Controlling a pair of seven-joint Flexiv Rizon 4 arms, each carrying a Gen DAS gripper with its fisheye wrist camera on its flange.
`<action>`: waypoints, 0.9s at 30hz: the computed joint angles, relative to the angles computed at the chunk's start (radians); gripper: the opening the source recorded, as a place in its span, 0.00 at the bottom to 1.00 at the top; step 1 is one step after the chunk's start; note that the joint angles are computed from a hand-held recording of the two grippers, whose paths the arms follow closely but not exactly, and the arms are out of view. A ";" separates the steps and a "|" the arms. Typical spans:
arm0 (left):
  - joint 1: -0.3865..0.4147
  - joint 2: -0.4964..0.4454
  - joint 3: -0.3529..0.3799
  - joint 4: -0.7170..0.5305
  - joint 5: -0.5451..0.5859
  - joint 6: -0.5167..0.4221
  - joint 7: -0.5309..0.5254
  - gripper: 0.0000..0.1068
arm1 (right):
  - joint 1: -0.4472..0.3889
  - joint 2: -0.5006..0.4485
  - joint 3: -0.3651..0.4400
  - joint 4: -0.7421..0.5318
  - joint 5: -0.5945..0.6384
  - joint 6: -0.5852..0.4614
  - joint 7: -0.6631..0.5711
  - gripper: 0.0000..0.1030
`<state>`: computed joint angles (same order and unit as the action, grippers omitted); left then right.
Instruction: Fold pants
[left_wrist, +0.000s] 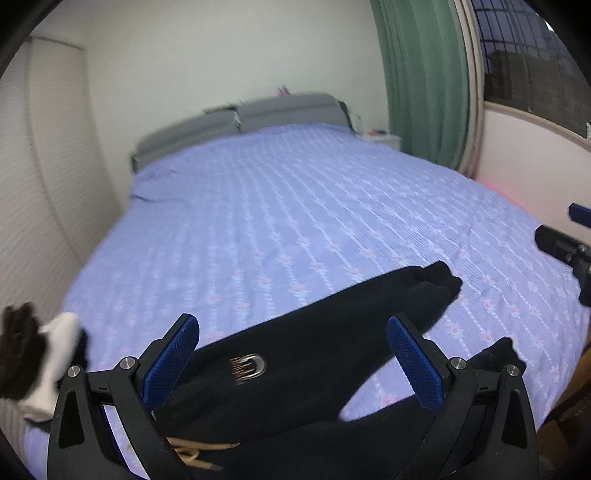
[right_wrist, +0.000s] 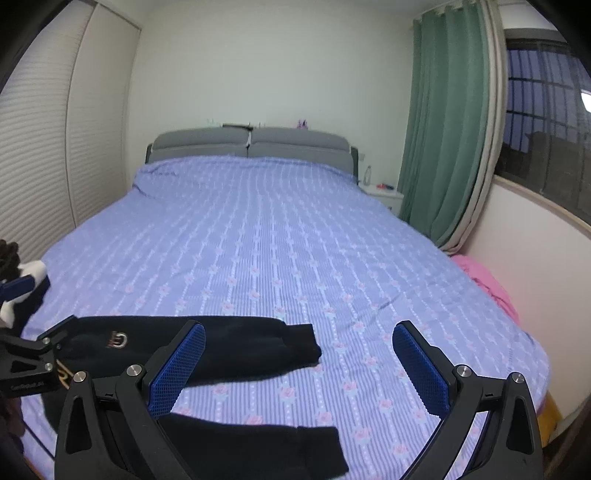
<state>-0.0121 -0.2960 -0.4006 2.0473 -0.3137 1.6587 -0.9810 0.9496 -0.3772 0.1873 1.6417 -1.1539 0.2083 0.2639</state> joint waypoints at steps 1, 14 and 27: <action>-0.029 -0.030 0.027 -0.060 0.007 -0.083 0.003 0.96 | -0.022 -0.002 -0.004 0.002 0.009 0.034 -0.012 0.99; -0.212 -0.316 0.139 -0.530 0.054 -0.543 0.303 0.87 | -0.224 -0.084 -0.049 -0.041 0.246 0.383 -0.368 0.77; -0.253 -0.503 0.222 -0.813 0.070 -0.846 0.397 0.70 | -0.298 -0.181 -0.069 -0.082 0.550 0.529 -0.578 0.61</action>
<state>-0.2656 -0.7989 -0.1783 1.2339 -0.2433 0.8129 -0.5840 0.6516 -0.5579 0.1179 1.5595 -0.6042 0.7369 -0.3136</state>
